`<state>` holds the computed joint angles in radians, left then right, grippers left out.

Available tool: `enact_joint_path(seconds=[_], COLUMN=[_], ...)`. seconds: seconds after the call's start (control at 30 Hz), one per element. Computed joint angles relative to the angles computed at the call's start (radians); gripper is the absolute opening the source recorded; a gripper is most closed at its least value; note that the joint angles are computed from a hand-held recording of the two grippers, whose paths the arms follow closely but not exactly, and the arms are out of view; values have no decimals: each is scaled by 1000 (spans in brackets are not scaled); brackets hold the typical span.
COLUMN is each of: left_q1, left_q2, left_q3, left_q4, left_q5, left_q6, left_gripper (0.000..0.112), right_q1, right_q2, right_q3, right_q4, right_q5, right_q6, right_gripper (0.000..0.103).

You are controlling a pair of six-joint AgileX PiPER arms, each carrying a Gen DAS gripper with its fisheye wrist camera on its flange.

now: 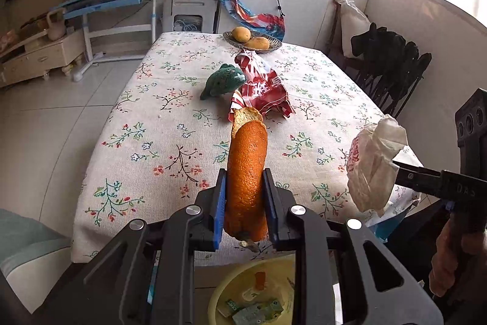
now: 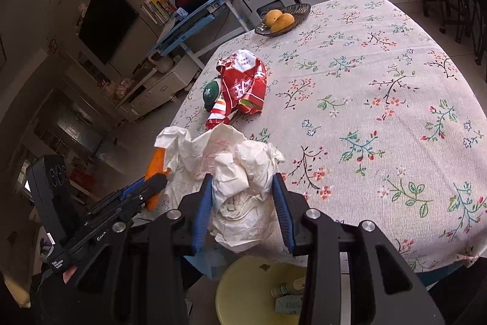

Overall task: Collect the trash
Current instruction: 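Carry the tissue and peel over the yellow bucket with both grippers, then open the right gripper to drop the tissue while the left gripper releases the peel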

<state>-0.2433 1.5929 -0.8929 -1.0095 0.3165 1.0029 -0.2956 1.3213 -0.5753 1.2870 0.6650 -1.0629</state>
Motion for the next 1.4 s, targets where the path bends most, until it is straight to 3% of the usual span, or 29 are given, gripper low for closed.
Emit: enact_joint_path(seconds=[0.3,0.73,1.4], left_q1=[18,43,-14], left_q2=[-90,-229,-394], left_q3=[98,244,382], left_q4=[-62,-112,55], left_q5=[10,31,15], left_q6=[73,145,-15], left_gripper=[22,22,22], right_q1=[78,296,487], right_q2=[-98,-164,-140], right_q3=[81,157,167], right_q4=[-80,-268,-539], right_q5=[4,-75,-156], right_q6=[78,317,650], right_gripper=[40,41,42])
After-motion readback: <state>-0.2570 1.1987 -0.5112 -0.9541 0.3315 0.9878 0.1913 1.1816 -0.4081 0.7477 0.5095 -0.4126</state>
